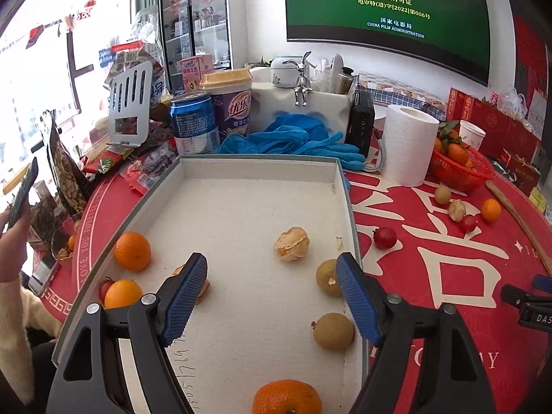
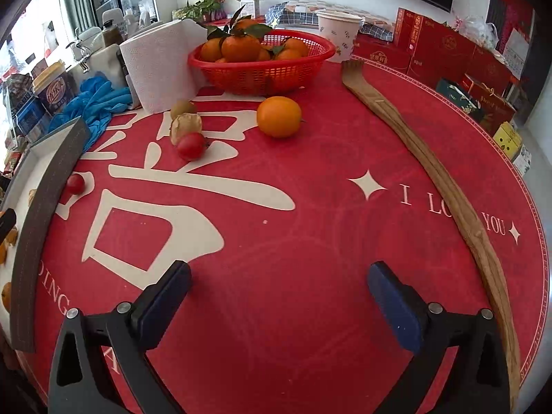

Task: Organize fruits
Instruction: 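Move the left gripper to a red cherry tomato and grasp it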

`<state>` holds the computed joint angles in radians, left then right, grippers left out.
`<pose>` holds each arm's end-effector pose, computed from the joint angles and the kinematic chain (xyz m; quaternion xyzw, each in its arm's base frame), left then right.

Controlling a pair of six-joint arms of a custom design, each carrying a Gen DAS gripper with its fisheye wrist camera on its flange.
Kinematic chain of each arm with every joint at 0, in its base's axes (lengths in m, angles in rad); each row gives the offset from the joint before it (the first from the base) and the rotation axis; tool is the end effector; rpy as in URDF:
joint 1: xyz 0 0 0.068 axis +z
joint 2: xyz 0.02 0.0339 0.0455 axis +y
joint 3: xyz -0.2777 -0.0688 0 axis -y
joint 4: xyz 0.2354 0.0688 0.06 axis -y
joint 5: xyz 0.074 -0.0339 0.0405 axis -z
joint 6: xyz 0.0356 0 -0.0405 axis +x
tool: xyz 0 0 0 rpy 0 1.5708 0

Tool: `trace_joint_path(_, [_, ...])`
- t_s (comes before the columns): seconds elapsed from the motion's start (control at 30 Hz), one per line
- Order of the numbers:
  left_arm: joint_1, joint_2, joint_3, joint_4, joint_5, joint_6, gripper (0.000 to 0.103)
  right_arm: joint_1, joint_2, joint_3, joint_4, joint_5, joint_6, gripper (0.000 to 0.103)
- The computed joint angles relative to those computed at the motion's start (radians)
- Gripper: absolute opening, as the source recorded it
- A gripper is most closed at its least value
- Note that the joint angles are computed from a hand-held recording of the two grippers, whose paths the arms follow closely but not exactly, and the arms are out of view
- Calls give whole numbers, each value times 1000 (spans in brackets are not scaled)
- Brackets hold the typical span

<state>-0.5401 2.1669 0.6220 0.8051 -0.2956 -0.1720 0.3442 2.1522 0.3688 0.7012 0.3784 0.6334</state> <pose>0.2813 -0.1566 0.0367 0.1072 0.9005 -0.0129 0.4212 0.2226 0.0658 0.0083 0.1823 0.9365 -0.0496 0.2954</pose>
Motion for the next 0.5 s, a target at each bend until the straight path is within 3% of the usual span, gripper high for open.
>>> trace_joint_path(0.1, [-49, -29, 23, -87, -18, 52, 80, 16, 38, -55, 130, 22, -19, 103])
trace_joint_path(0.23, [-155, -75, 81, -190, -1, 138, 80, 18, 32, -41, 110, 18, -26, 103])
trace_joint_path(0.33, [-204, -22, 230, -324, 35, 168, 80, 20, 34, -48, 120, 15, -31, 103])
trace_joint_path(0.5, [-205, 159, 521, -537, 11, 84, 80, 22, 37, -58, 133, 16, -30, 103])
